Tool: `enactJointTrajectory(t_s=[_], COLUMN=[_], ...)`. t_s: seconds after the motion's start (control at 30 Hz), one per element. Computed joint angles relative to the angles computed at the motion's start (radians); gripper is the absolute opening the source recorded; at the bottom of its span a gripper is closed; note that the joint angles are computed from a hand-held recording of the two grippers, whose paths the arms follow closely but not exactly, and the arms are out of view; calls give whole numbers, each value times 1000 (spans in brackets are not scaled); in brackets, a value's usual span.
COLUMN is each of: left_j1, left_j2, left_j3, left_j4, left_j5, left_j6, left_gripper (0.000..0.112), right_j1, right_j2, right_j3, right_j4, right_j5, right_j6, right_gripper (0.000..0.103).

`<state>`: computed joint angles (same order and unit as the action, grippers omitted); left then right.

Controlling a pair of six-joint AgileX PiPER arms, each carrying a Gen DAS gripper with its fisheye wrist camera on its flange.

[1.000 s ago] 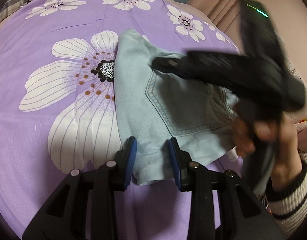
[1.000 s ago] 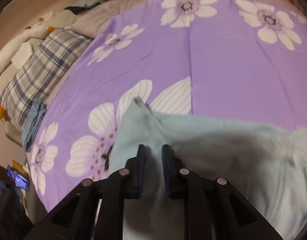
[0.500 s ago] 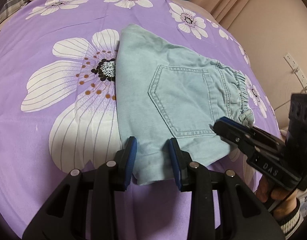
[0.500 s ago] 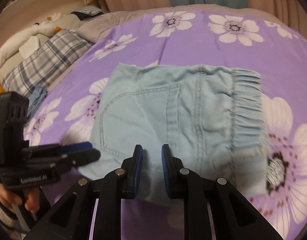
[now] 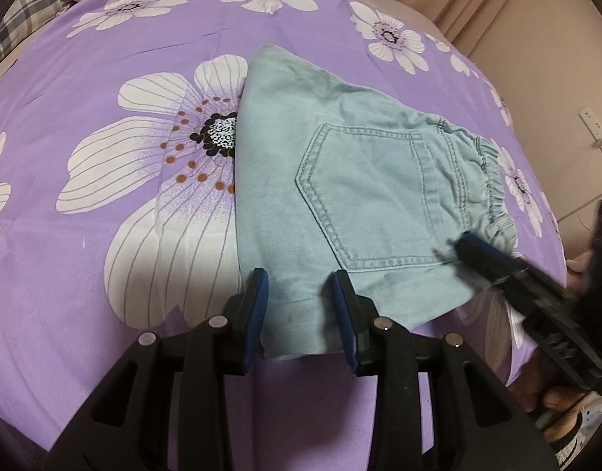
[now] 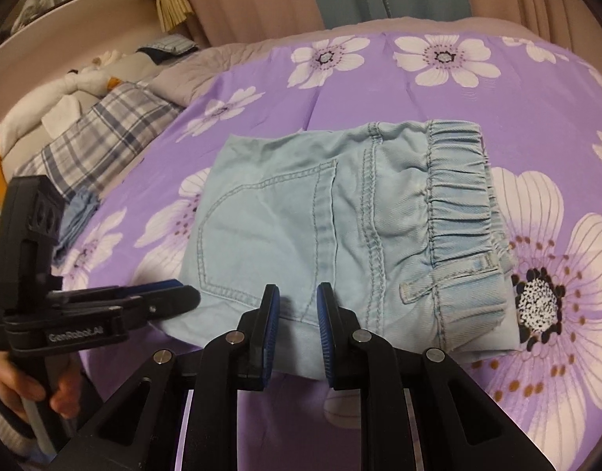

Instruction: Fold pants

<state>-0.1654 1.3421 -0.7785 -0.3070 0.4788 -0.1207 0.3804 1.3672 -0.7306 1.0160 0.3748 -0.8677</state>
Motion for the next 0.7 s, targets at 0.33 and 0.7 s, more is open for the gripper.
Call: enactJointTrajectory(t_s=[0.33, 0.7], left_j1=[-91, -167], left_j2=[30, 33], left_j3=[-62, -87], left_j4=[296, 597], left_j5=[52, 158], left_j6=[-386, -799], left_gripper=[36, 86], right_j1=[-106, -291], right_j2=[-80, -99], right_j3=[17, 16], right_j4=[-100, 55], right_j5=[-12, 246], right_j6=[-38, -271], right_gripper=[21, 43])
